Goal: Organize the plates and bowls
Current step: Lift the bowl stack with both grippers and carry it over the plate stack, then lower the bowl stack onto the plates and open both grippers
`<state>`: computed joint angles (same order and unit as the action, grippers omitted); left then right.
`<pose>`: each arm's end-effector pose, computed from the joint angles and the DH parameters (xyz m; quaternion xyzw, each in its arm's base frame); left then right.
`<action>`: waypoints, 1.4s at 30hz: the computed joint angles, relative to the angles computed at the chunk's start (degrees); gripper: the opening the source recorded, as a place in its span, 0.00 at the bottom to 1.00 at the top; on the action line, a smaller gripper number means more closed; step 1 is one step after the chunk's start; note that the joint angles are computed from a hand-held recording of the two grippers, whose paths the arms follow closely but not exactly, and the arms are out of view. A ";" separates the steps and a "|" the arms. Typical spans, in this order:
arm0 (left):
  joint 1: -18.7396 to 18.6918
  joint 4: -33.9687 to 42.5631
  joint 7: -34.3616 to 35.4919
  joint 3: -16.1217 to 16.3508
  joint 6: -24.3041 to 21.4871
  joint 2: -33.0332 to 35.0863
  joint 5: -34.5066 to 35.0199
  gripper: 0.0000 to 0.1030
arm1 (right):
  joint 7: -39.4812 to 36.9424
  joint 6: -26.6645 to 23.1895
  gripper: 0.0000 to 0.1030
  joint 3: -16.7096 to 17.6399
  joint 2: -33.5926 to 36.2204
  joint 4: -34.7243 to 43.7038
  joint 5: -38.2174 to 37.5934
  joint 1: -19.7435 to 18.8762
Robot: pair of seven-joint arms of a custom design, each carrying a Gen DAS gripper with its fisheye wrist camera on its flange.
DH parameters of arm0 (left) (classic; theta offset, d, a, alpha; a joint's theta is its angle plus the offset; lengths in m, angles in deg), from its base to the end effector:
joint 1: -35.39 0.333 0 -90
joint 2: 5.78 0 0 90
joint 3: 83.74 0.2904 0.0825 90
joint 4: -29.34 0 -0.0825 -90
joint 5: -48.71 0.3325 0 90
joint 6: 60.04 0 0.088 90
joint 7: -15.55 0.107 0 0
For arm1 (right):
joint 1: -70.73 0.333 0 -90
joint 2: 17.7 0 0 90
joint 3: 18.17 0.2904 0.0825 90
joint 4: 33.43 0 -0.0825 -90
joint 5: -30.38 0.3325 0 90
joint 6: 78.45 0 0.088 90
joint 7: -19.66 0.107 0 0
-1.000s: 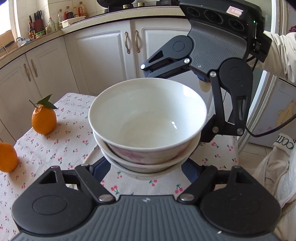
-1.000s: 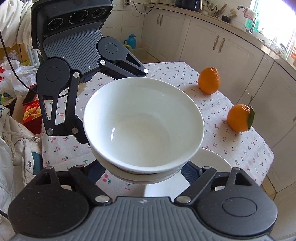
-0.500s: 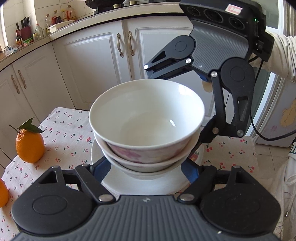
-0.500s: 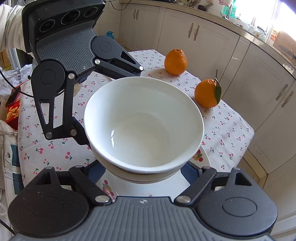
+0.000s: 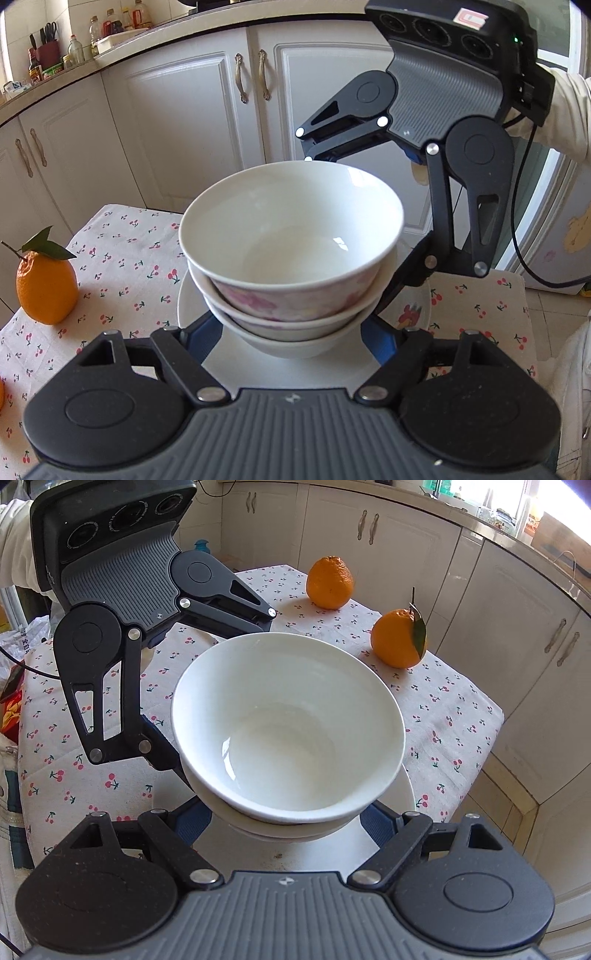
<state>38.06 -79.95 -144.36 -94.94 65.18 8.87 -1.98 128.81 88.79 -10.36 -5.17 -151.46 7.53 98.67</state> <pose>0.5633 -0.1070 0.3860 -0.0166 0.9268 -0.3724 0.0451 0.4598 0.3557 0.4099 -0.8447 0.4258 -0.1791 0.2702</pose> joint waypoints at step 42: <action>0.44 -21.11 8.79 6.33 8.56 -18.44 -28.01 0.99 | 62.26 -27.71 1.00 1.45 -4.71 3.99 -32.61 10.52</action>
